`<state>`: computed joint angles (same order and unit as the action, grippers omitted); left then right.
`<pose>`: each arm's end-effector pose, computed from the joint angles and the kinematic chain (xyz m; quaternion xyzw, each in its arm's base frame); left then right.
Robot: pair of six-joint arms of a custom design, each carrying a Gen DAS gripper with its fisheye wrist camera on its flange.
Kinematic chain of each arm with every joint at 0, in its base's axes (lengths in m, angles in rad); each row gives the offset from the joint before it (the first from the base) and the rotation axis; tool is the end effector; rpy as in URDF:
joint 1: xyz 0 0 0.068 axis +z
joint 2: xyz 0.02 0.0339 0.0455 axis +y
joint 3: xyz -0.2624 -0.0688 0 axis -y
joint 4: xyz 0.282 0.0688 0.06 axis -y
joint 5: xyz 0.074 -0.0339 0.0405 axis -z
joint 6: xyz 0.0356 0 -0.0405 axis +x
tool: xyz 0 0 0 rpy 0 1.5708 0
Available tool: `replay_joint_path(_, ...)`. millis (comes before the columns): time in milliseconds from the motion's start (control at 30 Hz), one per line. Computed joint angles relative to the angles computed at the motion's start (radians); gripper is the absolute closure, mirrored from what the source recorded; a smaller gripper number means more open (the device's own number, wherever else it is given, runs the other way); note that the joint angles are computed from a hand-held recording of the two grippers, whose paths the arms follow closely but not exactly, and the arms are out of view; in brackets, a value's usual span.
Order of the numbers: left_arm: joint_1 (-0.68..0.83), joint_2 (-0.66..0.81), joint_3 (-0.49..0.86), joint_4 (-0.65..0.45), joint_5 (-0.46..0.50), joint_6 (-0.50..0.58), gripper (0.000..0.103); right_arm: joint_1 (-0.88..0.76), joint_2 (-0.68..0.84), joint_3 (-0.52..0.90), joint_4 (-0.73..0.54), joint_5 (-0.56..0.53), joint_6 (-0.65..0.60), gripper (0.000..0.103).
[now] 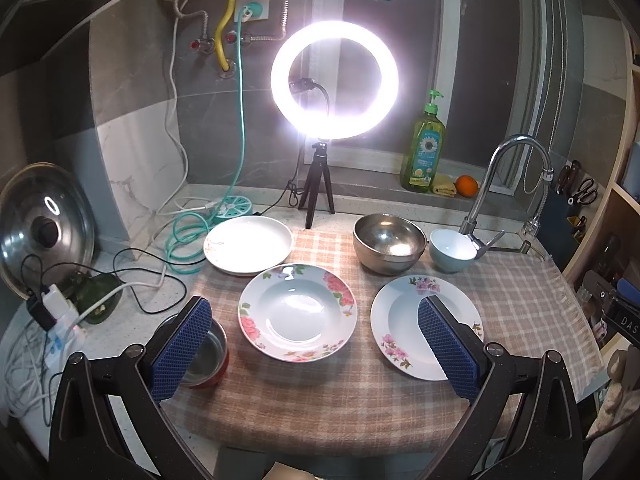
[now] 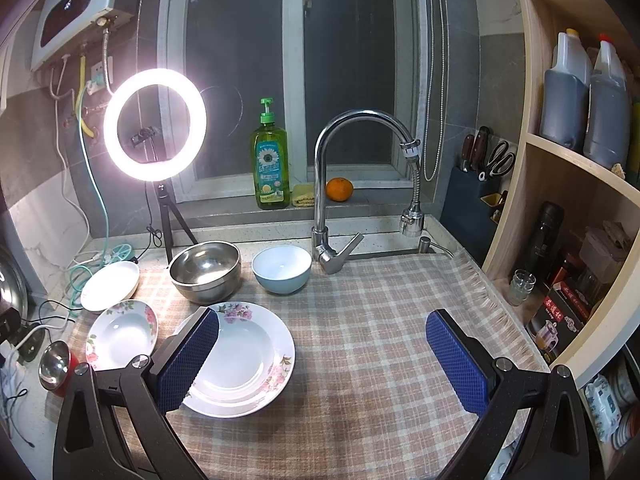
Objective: Organize plates and bowls
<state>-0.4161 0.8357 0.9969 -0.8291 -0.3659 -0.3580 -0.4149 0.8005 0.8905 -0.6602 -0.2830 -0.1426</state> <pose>0.1853 -0.0679 0.3462 -0.0536 0.8867 -0.0103 0.4590 0.1905 -0.0731 0.3285 0.0509 0.8698 -0.0117 0.4906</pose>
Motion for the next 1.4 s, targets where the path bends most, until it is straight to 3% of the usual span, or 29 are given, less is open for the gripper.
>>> replay_joint_path(567,0.058,0.012,-0.033,-0.009,0.070,0.001,0.001,0.034,0.069,-0.016,0.007,-0.027,-0.020,0.000)
replay_joint_path(1267,0.030,0.197,-0.054,0.069,0.243,-0.088,0.001,0.013,0.405,0.094,-0.006,-0.210,-0.121,0.000)
replay_joint_path(1400,0.026,0.238,-0.057,0.096,0.264,-0.108,0.005,0.007,0.489,0.137,-0.004,-0.246,-0.147,0.000)
